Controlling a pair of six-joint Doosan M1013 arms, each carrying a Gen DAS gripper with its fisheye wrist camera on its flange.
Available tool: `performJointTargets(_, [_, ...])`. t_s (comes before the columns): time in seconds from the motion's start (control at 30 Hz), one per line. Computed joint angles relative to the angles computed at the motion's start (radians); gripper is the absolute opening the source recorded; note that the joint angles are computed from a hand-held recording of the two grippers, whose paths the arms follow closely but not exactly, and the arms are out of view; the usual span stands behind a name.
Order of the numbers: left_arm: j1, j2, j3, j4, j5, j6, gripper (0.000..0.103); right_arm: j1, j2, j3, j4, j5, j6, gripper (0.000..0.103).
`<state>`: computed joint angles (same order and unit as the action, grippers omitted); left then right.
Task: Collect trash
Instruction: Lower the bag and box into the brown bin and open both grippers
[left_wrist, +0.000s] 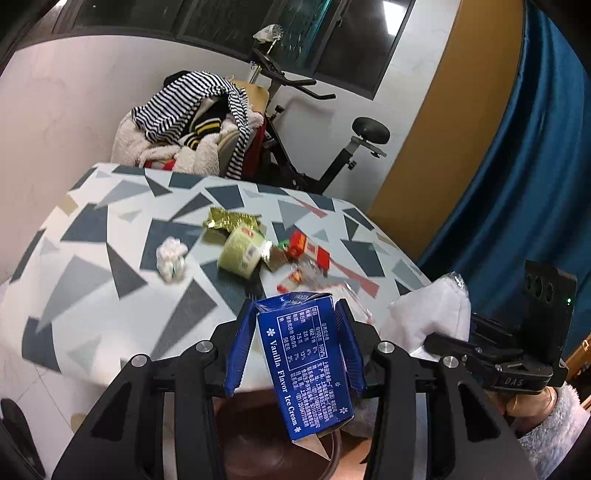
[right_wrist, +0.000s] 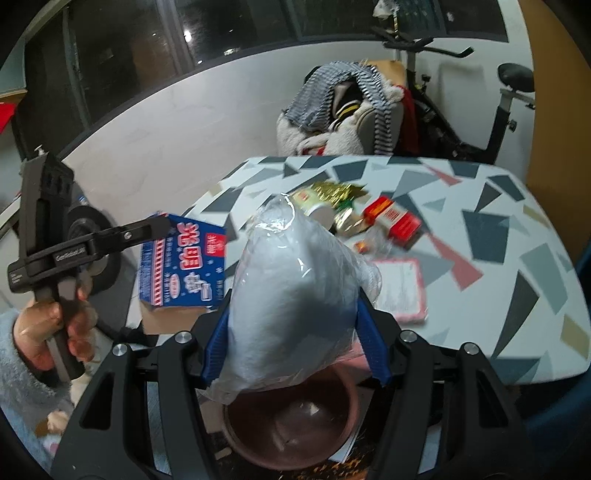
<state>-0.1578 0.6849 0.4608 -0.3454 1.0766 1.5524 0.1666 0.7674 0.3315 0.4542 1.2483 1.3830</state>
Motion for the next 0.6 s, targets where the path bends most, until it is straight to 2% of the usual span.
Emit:
performJointTargets(0.17, [-0.005, -0.092, 0.193, -0.005, -0.081, 0.040, 0.043, 0.008, -0.067, 0.155, 0.021, 0.014, -0.058, 0.062])
performJointTargets(0.3, [-0.005, -0.133, 0.289, -0.011, -0.112, 0.046, 0.043, 0.015, -0.082, 0.222, 0.031, 0.052, -0.069, 0.062])
performJointTargets(0.5, [-0.012, -0.170, 0.394, 0.012, -0.150, 0.059, 0.043, 0.028, -0.043, 0.229, 0.061, 0.139, -0.055, 0.062])
performJointTargets(0.6, [-0.019, -0.172, 0.422, 0.046, -0.169, 0.055, 0.043, 0.045, -0.009, 0.212, 0.018, 0.157, -0.041, 0.062])
